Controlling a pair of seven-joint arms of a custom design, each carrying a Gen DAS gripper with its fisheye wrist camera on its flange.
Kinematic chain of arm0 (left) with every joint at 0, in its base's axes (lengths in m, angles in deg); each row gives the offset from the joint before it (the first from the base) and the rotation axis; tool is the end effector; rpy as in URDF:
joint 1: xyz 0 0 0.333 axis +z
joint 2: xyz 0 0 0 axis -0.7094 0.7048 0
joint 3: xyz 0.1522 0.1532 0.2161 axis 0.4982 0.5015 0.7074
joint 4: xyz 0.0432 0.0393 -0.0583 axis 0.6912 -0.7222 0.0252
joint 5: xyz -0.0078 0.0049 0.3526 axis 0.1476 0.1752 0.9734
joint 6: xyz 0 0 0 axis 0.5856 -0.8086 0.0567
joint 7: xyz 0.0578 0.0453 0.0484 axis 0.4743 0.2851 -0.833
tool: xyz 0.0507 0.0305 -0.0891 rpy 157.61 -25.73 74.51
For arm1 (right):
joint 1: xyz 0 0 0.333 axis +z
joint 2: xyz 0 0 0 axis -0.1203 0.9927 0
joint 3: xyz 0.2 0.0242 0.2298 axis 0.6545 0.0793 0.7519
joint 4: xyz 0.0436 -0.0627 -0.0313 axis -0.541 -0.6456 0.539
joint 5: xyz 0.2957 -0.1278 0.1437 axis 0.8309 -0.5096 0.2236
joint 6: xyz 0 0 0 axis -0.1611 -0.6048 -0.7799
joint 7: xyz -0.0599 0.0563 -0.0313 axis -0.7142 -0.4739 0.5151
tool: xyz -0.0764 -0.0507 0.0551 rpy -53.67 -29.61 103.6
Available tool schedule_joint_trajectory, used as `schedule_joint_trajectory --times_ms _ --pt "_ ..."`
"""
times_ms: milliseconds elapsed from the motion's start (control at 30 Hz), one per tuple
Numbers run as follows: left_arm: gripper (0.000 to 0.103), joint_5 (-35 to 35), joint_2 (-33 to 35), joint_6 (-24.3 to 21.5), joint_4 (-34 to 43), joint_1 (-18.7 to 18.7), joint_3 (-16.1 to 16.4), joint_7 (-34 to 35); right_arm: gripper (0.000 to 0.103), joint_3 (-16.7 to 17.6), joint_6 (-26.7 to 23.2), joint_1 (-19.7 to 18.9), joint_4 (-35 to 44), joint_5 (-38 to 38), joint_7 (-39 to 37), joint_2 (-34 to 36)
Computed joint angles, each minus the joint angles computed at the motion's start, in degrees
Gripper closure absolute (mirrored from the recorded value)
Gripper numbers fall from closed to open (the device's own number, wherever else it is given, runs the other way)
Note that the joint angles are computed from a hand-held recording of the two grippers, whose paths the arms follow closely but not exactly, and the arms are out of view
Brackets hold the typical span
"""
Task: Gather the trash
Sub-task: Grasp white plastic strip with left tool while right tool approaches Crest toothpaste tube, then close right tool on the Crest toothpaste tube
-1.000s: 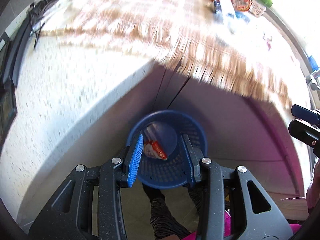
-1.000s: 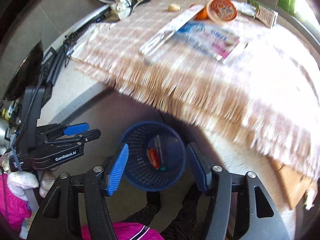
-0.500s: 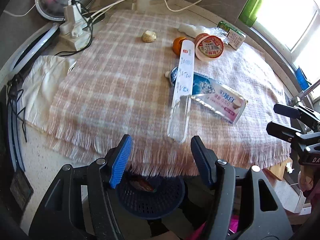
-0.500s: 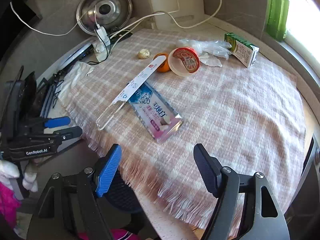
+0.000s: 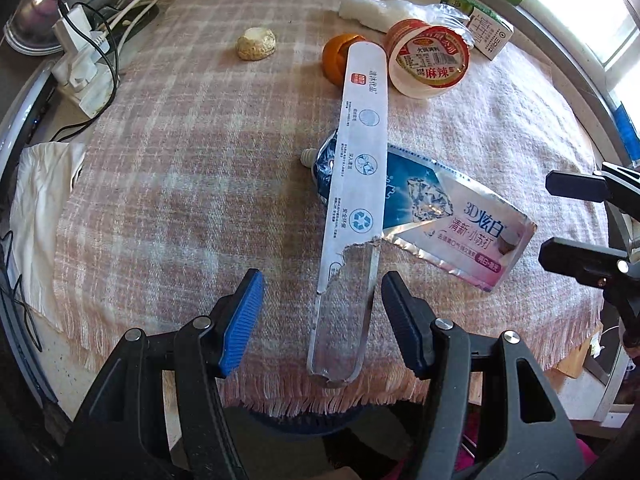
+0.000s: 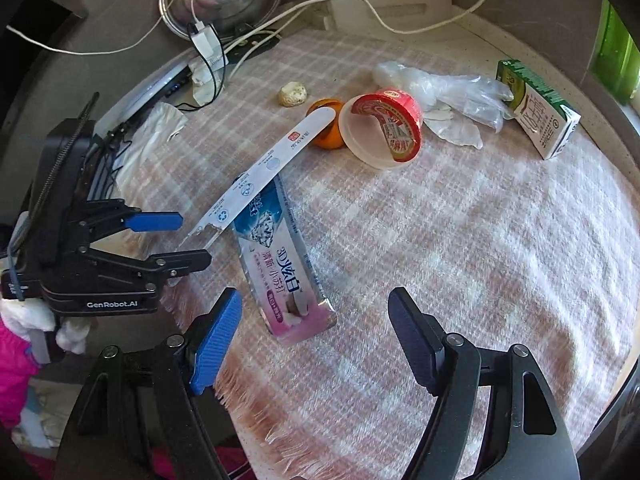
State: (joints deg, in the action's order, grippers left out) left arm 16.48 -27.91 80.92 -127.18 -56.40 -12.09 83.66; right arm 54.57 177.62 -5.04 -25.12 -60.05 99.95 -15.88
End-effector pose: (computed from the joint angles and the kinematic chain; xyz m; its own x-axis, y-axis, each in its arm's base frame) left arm 0.5768 -0.2497 0.4701 0.1649 -0.9797 0.1139 -0.9509 -0.1886 -0.2455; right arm 0.6502 0.0581 0.5129 0.7361 -0.6244 -0.2613 -0.6746 -0.6453 -0.3584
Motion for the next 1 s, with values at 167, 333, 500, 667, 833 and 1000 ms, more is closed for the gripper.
schedule_joint_trajectory --times_ms 167,333,500,667,833,1000 --pt "0.068 -1.35 2.56 -1.12 2.74 0.62 -0.01 0.54 0.028 0.58 -4.39 0.14 6.18 -0.75 0.25 4.68" --pt "0.094 -1.20 4.18 -0.81 4.11 0.81 0.27 -0.50 0.028 1.20 -7.96 0.30 11.61 -0.96 1.48 8.64" --pt "0.096 -1.51 3.56 1.01 2.88 1.52 0.27 -1.07 0.028 1.88 -10.57 0.78 16.37 -1.04 3.15 12.16" --pt "0.097 -2.04 1.95 3.45 0.13 2.33 0.37 -1.74 0.028 2.39 -12.07 1.81 20.19 -1.46 5.85 15.37" --pt "0.097 -2.34 -0.19 4.57 -2.26 2.71 0.49 -2.64 0.028 2.84 -11.03 3.27 21.77 -2.08 7.99 16.73" --pt "0.097 -2.91 -2.29 6.01 -5.01 3.22 0.74 -2.95 0.028 2.35 -5.00 6.25 13.65 -4.81 4.13 11.73"
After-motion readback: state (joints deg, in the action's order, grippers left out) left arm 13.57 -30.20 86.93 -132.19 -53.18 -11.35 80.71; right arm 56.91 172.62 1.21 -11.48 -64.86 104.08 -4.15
